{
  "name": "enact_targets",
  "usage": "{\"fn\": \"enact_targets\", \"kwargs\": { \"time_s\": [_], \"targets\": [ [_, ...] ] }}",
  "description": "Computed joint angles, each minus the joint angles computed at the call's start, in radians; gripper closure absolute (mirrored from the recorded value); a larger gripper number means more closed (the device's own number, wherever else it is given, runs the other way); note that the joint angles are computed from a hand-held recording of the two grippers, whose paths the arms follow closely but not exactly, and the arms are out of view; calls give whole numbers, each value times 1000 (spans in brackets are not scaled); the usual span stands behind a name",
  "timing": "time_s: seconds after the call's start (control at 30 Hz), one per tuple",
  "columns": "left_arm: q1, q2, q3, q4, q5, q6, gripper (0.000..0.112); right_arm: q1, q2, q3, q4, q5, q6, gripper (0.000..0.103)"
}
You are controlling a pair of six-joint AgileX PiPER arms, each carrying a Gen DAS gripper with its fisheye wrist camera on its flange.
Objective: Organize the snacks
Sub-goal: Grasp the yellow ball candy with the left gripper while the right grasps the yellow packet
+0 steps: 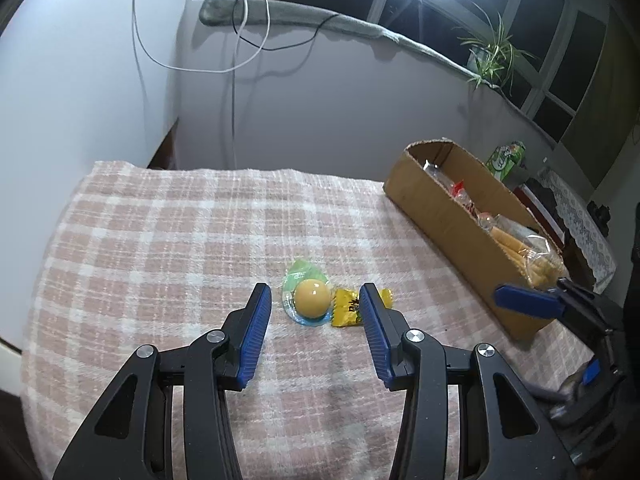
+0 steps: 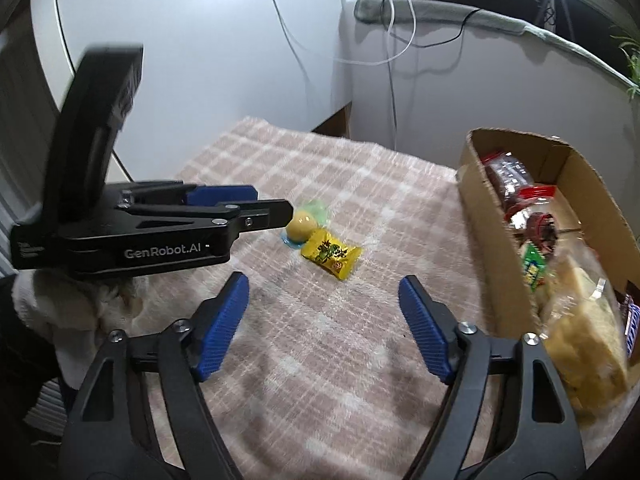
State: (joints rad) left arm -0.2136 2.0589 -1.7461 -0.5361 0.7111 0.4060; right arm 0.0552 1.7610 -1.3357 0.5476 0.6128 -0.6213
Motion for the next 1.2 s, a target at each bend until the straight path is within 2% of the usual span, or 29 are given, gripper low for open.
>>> {"fn": "enact_targets", "kwargs": {
  "time_s": [0.33,0.37,0.47,0.6,0.83,1.03,1.07,1.1,1.2],
  "targets": [
    [-27,88,-91,52,26,-4,68,51,117,-87,-138,-41,92,28],
    [-30,99,-102,60,30,-7,69,54,127,-96,-147,-41,99,30],
    [-35,127,-135,85,39,-20,72,64,158,-128,-166,-36,111,44],
    [-37,154,-164,107,48,-36,79,77,192,-161,-198,-29,131,44],
    [-30,149,-148,109,24,-16,80,87,227,-207,-236,-17,162,44],
    [-8,149,-142,58,34,19,81,100,268,-271,-259,12,138,44],
    [-6,149,-143,57,36,20,81,105,269,-272,-271,8,142,46],
    [-5,150,-144,54,39,24,81,109,271,-275,-276,8,140,53],
    [-2,152,-148,51,45,31,81,115,280,-289,-274,14,125,60]
  ]
}}
